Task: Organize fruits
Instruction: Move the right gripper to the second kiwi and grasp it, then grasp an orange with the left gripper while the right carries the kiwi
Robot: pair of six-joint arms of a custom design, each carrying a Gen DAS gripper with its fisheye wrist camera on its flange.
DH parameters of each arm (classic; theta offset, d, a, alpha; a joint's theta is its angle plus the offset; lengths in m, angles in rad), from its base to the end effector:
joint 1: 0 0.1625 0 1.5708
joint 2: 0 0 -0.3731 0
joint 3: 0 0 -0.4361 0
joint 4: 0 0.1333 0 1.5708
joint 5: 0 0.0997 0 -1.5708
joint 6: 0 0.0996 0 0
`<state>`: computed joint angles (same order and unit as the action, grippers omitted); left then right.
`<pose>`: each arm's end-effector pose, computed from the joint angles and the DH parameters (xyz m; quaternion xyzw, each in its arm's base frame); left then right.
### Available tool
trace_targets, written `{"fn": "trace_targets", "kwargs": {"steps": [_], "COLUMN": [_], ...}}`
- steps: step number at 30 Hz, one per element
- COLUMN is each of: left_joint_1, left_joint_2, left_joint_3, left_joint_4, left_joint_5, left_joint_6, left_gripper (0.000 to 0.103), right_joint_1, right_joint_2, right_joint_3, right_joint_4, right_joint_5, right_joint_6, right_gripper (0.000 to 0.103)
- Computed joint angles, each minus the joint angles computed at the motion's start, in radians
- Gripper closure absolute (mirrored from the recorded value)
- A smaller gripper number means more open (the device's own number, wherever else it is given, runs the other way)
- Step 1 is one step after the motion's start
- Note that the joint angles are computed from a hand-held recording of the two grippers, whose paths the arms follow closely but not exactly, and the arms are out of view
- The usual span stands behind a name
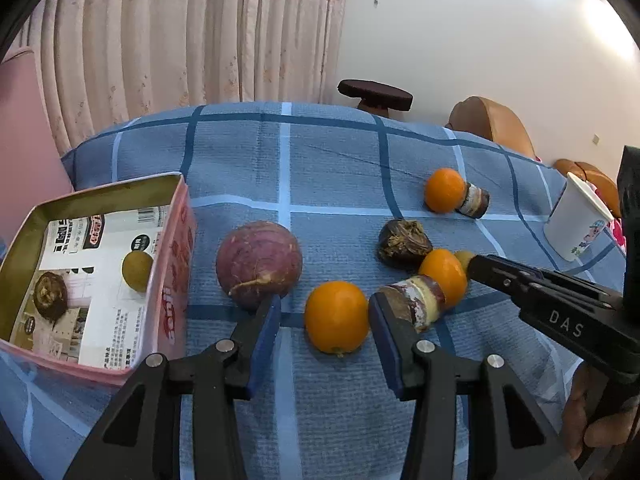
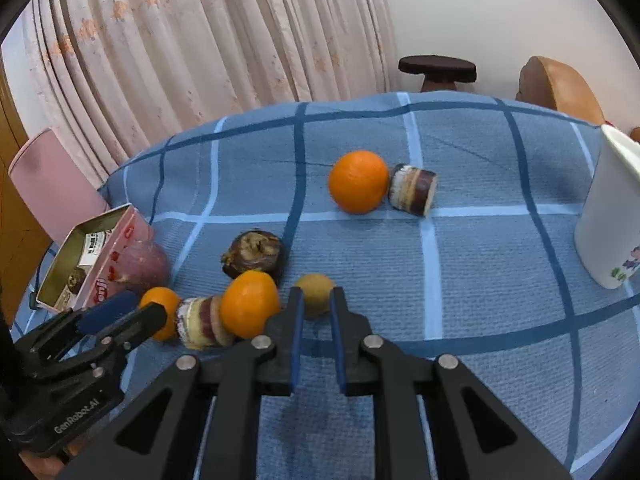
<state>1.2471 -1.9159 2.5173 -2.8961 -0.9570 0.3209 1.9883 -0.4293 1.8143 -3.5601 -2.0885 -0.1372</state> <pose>0.0656 -0.4038 0.2719 0.1809 0.8795 -0.3379 0.2821 0.3002 -0.4696 -0.1254 0.1794 -0.9085 0.3190 0.2018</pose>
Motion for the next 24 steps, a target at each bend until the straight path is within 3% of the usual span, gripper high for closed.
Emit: {"fn": "trace_targets", "kwargs": {"steps": [5,9,13,16,19,24], "left_joint_1": [-0.017,-0.048,-0.031,-0.022,-0.024,-0.049], "left_joint_2": [0.018,0.057,0.046,0.022,0.007,0.065], "left_joint_3": [0.001,0.008,0.000,0.000,0.002,0.007], "left_joint_4": [-0.008,-0.074,-0.048,-0.007,0.004,-0.070], "left_joint_5": [0.025,0.096,0.062,0.063,0.068,0.111], "left_joint_6": [0.014,0.049,0.061,0.049,0.043,0.079], "left_gripper": [0.050,0.050,0.048,0.036,0.036,0.038], "right_joint_1": [-0.035,-0.044,-0.064,-0.055,-0.026,-0.014], "right_joint_2": [-0.014,-0.021,-0.070,-0.077,-0.054,-0.008], "right_joint_3": [-0.005,-0.011,0.031,0.036,0.017,-0.030], "right_joint_4": [0.041,0.074,0.124,0.139,0.115,0.092], "right_joint_5": [0.085,0.106,0.159,0.120,0.045,0.011], "right_joint_6": [0.032,0.043,0.079,0.073,0.042,0.013], "right_gripper": [0.073,0.073,0.074,0.074,0.074,0.072]}}
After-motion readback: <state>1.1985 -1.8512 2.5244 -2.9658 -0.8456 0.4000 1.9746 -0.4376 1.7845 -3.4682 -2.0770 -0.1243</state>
